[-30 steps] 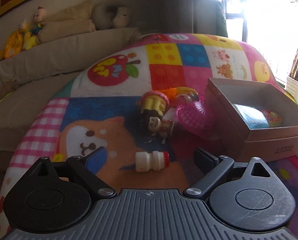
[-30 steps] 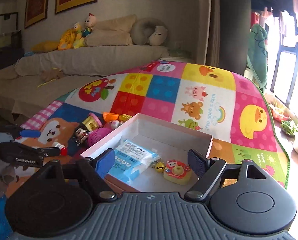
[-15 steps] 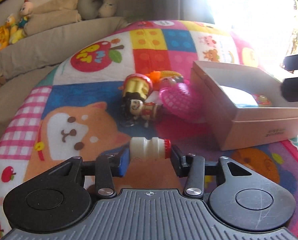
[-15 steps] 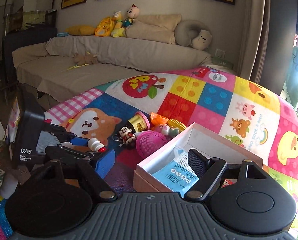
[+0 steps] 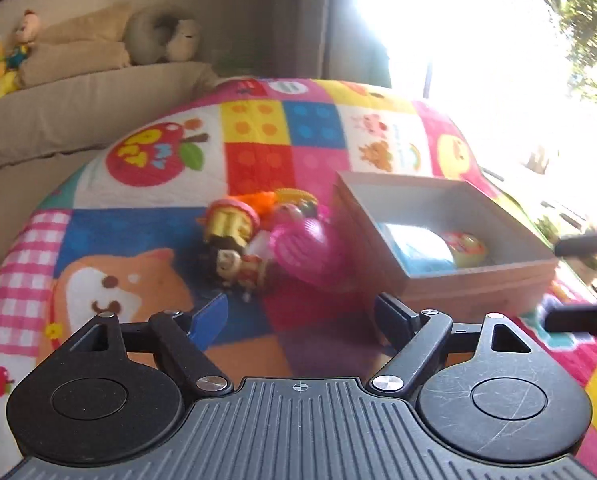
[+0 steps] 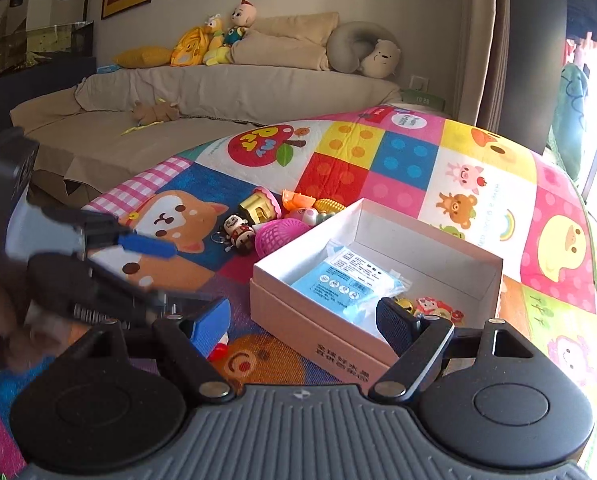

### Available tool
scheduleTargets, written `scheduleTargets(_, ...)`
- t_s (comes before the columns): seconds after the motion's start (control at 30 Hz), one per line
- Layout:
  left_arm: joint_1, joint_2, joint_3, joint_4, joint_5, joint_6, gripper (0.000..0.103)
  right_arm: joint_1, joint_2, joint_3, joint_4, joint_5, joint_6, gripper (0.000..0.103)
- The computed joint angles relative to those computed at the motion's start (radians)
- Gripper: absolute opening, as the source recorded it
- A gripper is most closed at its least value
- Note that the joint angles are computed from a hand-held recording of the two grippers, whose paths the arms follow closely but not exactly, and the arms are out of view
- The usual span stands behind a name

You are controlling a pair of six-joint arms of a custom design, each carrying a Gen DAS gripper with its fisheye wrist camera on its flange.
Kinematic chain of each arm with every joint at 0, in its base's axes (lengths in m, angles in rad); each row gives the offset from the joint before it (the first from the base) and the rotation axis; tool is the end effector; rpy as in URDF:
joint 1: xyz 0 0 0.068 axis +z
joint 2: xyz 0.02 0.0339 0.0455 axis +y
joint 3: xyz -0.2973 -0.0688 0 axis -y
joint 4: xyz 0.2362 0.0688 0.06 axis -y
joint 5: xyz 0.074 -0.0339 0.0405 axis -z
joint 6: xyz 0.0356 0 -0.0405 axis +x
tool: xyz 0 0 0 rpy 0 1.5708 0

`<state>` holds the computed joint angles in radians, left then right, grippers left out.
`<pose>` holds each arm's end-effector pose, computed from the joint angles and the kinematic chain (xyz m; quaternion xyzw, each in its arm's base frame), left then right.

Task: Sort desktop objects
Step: 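Grasp the yellow pink-lidded cup toy with the left tool, then grasp the white-and-red yogurt bottle with the right tool while left holds the cup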

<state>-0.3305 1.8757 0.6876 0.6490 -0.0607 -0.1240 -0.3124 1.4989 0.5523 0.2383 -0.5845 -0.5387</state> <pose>0.3290 -0.1106 0.1441 0.0747 0.8664 -0.0854 0.4863 0.2574 -0.0625 0.1860 -0.2179 0.8508 0.0731 0.4726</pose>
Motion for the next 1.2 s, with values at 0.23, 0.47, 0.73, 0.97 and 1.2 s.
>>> scheduleTargets(0.23,0.083,0.303,0.566,-0.342,-0.083,-0.109,0.075,-0.013,0.070,-0.040,-0.037,-0.007,-0.019,0.082)
scheduleTargets(0.47,0.113,0.348,0.662,-0.468,0.026,-0.137,0.057,0.016,0.121,-0.047,-0.031,-0.017,-0.024,0.082)
scheduleTargets(0.73,0.051,-0.025,0.083,-0.095,0.056,-0.028,0.057,0.118,0.220,0.002,0.020,0.022,0.042,0.076)
scheduleTargets(0.97,-0.011,-0.150,-0.157,0.004,0.081,-0.090,0.057,0.230,0.281,0.008,0.124,0.100,0.093,0.027)
scheduleTargets(1.2,-0.091,-0.114,-0.267,0.081,0.065,-0.136,0.057,0.135,0.212,-0.027,0.039,0.079,0.003,0.021)
